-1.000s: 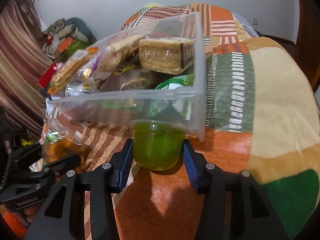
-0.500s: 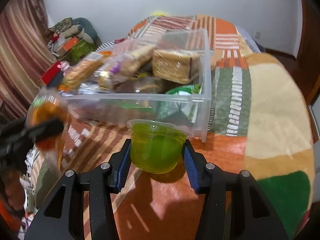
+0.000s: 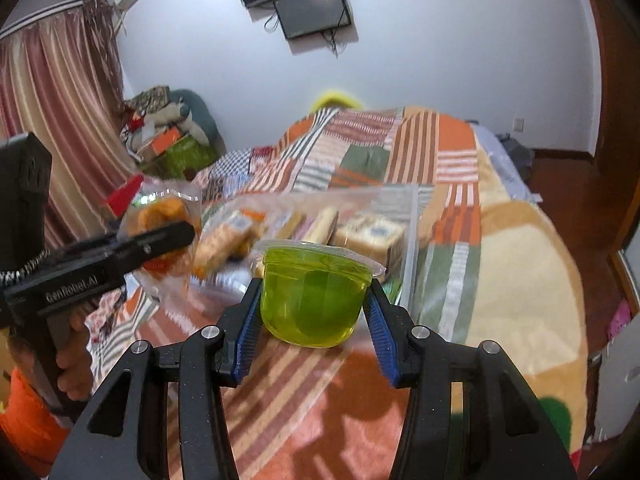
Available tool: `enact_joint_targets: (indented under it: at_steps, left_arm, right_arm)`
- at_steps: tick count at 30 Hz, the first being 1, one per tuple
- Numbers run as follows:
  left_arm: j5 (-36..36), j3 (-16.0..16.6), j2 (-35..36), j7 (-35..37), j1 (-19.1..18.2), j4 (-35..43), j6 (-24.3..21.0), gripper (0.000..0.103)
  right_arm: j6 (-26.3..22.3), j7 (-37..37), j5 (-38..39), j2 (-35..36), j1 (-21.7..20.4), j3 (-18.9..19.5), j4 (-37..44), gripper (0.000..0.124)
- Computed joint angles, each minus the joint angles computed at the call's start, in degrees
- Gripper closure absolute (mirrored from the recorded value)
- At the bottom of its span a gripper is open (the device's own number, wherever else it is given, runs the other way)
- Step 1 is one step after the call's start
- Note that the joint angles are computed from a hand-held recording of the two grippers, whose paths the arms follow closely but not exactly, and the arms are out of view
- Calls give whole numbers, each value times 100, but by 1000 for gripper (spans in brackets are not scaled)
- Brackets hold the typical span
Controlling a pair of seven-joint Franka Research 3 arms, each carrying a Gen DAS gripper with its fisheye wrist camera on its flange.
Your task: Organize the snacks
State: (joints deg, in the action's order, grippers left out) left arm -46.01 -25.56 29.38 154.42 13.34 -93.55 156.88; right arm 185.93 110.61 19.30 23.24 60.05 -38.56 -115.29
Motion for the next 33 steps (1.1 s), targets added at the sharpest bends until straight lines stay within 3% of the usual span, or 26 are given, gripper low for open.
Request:
enact_joint_targets:
  at_steps: [5,9,14,16,19,22,29,33]
  left_arm:
    - [477,147,368,-440,-256,431,31,56]
    - [1026,222,745,-1001,-398,848,-104,56]
    - [1705,250,1140,-1560,-547,1241,-131,56]
    - [1938,244,1241,-1718,-577,1311,-59,56]
    - [2194,171,1280,-1914,-536,1276,110,48]
    - [2200,-92,1273,-1904,-297,1214,88,40]
    - [1818,-663,849,-1398,306,607,288,40]
    - [1050,-1191,421,-655,891,79,456,40]
  right_arm:
    - [-150,147,0,366,96,-282,296,78]
    - [-340,231,-182,498,-746,476,614,78]
    - [-476,434,-447,568,-1281,983,767,78]
    - [-541,649,-657,662,-1029,667,810,78]
    - [-642,855,-936,659,-898,501,807,77]
    - [-730,959,-1198,565,-937,546,762,75]
    - [-551,1550,-1723,306,-511,79,412,74]
    - [-319,1794,-1787,108,351,-769,60,74]
